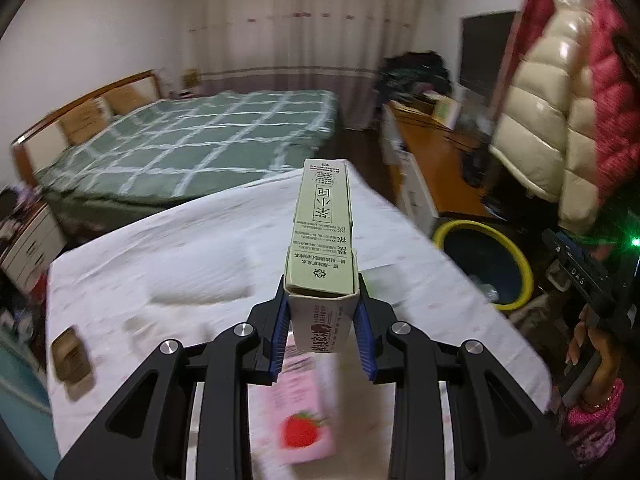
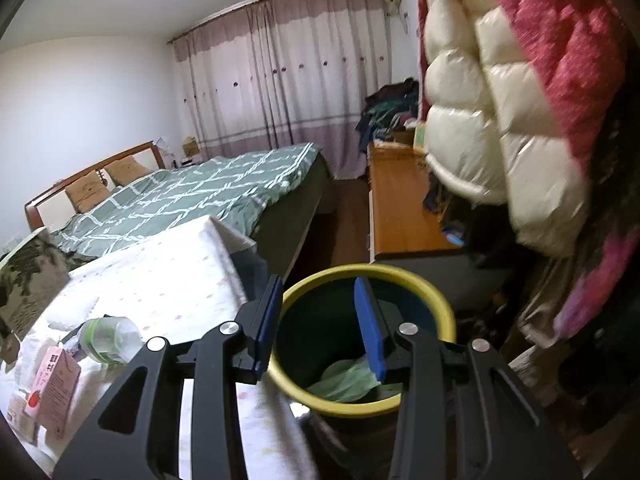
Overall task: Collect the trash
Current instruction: 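Carry the tissue box over the yellow bin and open the left tool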
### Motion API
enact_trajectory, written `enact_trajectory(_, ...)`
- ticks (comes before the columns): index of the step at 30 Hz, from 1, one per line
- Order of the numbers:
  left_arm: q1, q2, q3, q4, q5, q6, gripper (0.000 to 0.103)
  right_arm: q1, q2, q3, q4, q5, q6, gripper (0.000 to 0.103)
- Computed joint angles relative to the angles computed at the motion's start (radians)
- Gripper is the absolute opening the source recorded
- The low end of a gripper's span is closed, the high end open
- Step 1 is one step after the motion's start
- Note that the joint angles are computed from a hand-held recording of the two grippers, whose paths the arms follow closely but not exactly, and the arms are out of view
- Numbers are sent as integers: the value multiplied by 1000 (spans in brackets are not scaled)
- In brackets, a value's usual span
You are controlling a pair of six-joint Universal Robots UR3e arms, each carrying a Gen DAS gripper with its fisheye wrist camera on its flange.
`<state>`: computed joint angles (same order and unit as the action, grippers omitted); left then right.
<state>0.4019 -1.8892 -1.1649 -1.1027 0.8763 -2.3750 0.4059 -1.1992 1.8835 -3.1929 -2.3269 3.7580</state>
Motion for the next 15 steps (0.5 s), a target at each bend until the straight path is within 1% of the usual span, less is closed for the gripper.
enact_trajectory(4, -130, -32, 93, -77, 18, 21, 29, 3, -92, 102, 0, -42, -9, 36)
enact_trajectory(5, -158, -31, 97, -80, 24, 20, 29, -1, -124, 140, 1, -47, -4, 36)
enact_trajectory(9, -293, -98, 210, -129, 60, 2, 29, -24, -225, 272, -5, -53, 24, 36)
enact_trajectory(13, -439, -239, 406, -200, 125, -53, 29, -65, -327, 404, -18, -31, 64, 36)
enact_trajectory(15, -497, -319, 514, -244, 150, -76, 29, -83, -357, 441, -27, -18, 71, 36)
